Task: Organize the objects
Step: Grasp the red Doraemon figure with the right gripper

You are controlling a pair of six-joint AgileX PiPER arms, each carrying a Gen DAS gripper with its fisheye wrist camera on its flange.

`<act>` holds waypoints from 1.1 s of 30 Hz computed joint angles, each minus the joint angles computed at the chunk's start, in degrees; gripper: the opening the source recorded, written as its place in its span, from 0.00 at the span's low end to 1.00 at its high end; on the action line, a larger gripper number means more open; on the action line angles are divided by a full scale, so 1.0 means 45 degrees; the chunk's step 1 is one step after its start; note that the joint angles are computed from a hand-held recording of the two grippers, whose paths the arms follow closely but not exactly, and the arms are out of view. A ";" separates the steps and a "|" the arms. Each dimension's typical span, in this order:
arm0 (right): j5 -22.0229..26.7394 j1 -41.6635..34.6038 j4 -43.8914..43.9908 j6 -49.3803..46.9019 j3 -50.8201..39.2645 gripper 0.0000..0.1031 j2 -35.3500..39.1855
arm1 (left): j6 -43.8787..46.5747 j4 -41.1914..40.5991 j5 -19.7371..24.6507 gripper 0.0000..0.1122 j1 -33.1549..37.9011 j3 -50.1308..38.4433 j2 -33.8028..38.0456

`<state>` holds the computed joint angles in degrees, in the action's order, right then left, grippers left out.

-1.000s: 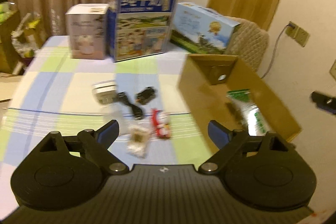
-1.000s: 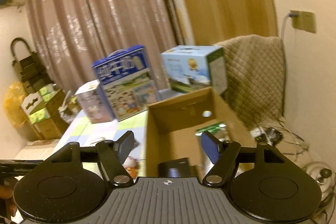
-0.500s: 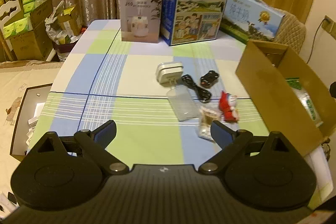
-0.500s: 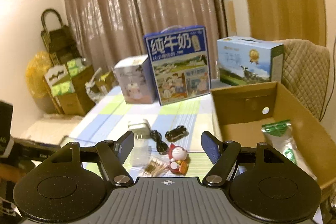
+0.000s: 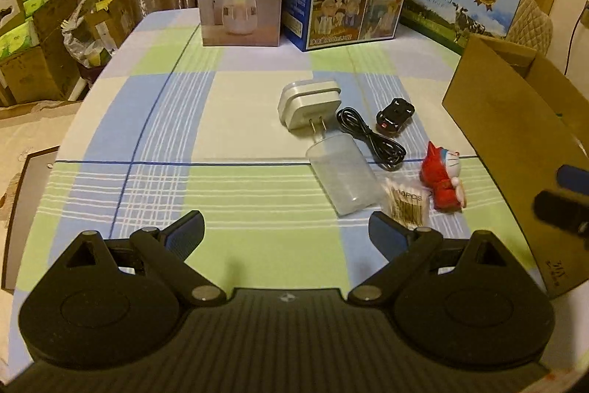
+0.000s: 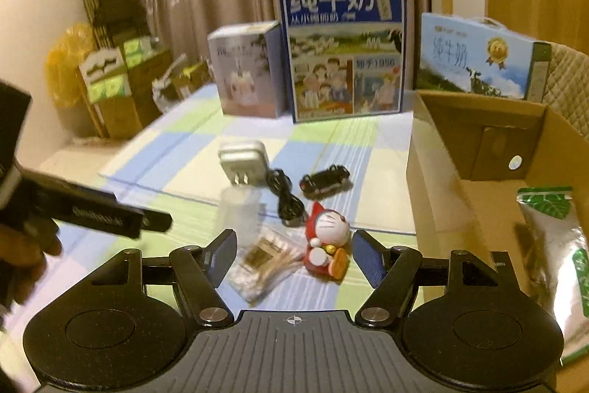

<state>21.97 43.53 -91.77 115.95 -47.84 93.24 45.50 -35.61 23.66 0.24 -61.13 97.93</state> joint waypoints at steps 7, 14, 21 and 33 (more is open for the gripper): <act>-0.0788 -0.0918 -0.1160 0.0483 -0.0916 0.58 0.1743 | 0.0005 -0.0214 0.0052 0.84 -0.0141 -0.1283 0.1335; -0.1152 -0.1657 0.0469 -0.1531 -0.2107 0.52 0.2981 | -0.0707 -0.0053 0.0435 0.84 -0.0252 -0.2464 0.2340; -0.1241 -0.1961 0.2419 -0.3921 -0.2918 0.52 0.3686 | -0.0308 -0.0161 0.0776 0.83 -0.0289 -0.2667 0.2459; -0.2245 -0.2660 0.2627 -0.3902 -0.3280 0.41 0.4371 | -0.0558 0.0578 0.0932 0.83 -0.0562 -0.2702 0.2527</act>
